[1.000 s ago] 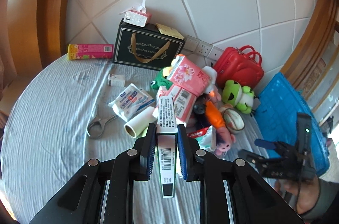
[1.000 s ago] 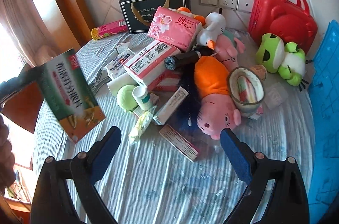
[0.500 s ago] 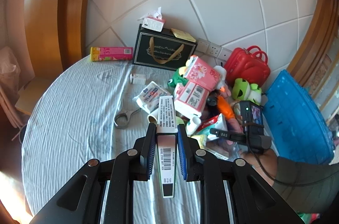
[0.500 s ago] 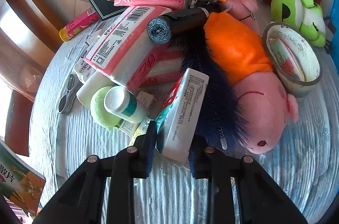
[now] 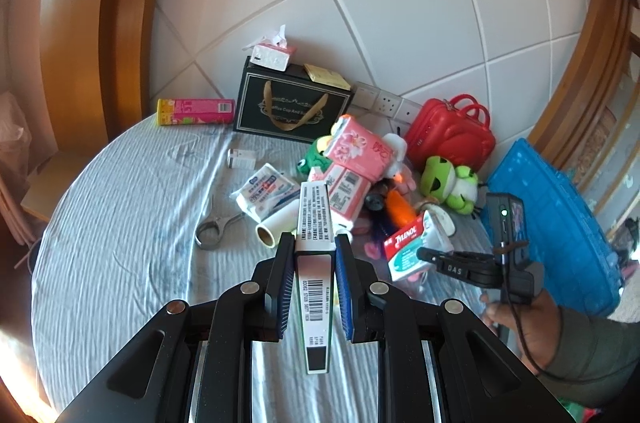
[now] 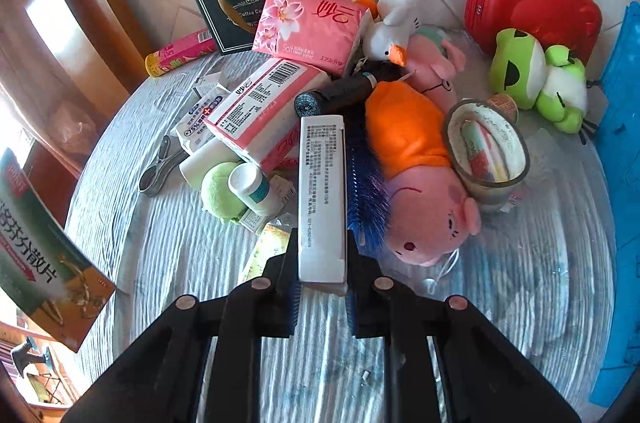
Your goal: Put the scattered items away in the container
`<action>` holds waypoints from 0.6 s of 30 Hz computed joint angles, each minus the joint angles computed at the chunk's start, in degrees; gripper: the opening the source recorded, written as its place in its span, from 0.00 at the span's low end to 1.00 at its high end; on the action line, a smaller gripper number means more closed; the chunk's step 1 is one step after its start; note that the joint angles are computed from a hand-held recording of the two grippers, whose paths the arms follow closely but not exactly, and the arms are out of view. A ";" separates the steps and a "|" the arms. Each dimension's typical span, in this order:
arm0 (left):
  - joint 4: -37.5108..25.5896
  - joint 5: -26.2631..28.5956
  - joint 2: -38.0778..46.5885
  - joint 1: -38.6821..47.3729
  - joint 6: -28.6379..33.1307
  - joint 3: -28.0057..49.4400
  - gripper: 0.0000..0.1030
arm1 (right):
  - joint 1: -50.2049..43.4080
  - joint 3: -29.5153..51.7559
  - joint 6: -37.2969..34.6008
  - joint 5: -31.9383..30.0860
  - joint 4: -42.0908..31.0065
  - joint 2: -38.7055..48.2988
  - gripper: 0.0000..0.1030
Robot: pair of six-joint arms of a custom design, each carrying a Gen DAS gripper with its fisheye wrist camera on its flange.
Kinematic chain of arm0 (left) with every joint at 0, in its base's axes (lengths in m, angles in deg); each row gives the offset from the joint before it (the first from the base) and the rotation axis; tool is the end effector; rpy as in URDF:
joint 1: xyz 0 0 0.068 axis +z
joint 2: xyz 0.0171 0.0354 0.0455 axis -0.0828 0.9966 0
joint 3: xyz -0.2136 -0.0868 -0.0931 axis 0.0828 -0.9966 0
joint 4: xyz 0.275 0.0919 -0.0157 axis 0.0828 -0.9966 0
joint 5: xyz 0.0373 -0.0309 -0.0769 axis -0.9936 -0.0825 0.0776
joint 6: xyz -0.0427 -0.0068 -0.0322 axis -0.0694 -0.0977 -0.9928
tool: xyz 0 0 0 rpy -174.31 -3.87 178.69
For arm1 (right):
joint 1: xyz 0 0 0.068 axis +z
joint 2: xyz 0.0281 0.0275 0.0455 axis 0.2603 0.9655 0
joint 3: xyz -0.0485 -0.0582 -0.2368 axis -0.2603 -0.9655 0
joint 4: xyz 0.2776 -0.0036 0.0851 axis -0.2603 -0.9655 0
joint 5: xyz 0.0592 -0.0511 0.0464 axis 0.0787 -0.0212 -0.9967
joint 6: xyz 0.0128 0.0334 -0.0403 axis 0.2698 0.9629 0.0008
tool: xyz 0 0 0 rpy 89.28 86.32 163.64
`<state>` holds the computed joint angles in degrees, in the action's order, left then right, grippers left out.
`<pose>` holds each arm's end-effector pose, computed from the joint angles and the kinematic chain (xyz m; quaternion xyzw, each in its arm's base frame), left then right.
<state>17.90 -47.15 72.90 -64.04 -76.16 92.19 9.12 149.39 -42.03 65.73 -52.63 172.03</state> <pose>0.1183 -0.1526 0.2902 -0.1846 0.8826 -0.0913 0.4226 0.3346 -0.0207 0.2269 -0.2646 0.9283 0.1346 0.2238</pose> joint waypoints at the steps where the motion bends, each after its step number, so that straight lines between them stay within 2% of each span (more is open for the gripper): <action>1: -0.08 -0.46 0.91 -0.43 -0.10 0.96 0.18 | -1.14 0.48 -1.27 -0.56 -1.24 -0.44 0.17; 10: -4.87 -5.49 11.66 -6.07 -4.80 13.03 0.18 | -9.66 8.22 -11.47 -5.56 -12.56 -1.02 0.17; 18: -11.40 -9.61 22.52 -10.62 -9.70 26.36 0.18 | -19.31 21.42 -23.19 -11.12 -24.82 4.16 0.17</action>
